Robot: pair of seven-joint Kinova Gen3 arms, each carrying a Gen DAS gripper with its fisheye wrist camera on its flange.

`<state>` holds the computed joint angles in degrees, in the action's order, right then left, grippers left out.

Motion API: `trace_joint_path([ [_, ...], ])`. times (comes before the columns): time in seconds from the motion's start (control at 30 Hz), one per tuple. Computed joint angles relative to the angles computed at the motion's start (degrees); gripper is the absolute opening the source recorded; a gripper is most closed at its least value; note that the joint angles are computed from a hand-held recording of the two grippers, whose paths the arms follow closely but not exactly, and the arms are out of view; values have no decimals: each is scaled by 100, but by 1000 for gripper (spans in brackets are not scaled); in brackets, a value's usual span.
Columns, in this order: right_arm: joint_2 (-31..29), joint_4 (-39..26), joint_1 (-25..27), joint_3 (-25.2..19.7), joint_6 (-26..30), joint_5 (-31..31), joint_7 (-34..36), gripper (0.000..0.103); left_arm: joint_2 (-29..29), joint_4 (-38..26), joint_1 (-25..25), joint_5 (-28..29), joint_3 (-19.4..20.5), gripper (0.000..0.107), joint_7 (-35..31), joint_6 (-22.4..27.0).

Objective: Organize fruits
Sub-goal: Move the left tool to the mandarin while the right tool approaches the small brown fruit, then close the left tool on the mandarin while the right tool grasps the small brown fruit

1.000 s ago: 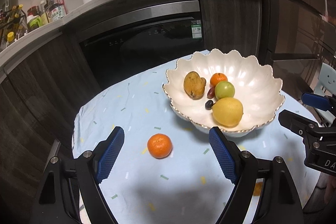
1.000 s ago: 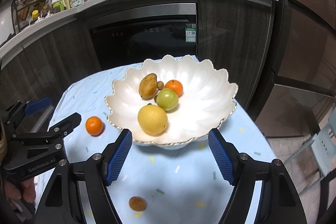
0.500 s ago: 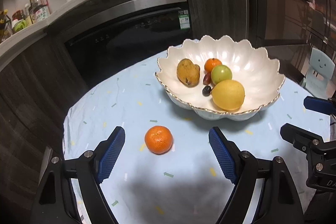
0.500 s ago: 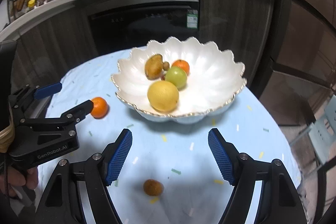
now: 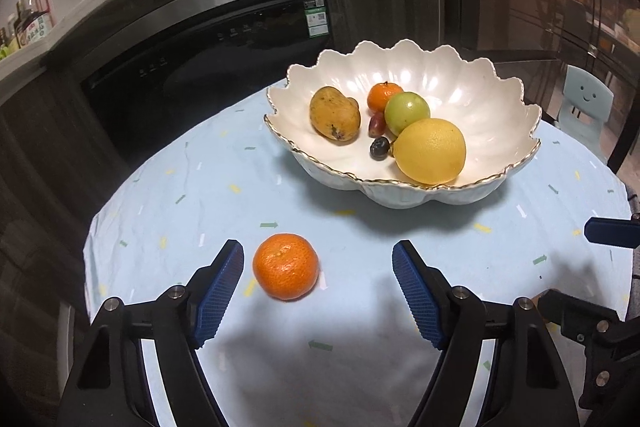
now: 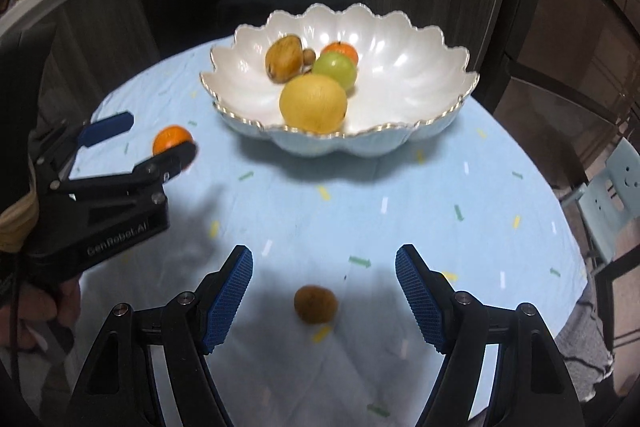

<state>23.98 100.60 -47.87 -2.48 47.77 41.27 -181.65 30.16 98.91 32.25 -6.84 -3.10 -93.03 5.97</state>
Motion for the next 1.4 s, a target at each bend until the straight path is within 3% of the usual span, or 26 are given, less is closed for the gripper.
trace_joint_path([
  [0.37,375,-467,216,-46,137,-924,652,52,300,-117,-864,104,897,64,-588,-40],
  [0.73,550,-632,183,79,191,-1296,951,39,428,-83,-1313,270,1307,62,-1017,-288],
  [1.03,603,-727,120,92,193,-1272,1034,29,509,-167,-1136,425,1001,55,-964,-223],
  [1.4,569,-638,198,135,16,-1315,1216,28,526,-211,-984,454,837,42,-871,-217],
])
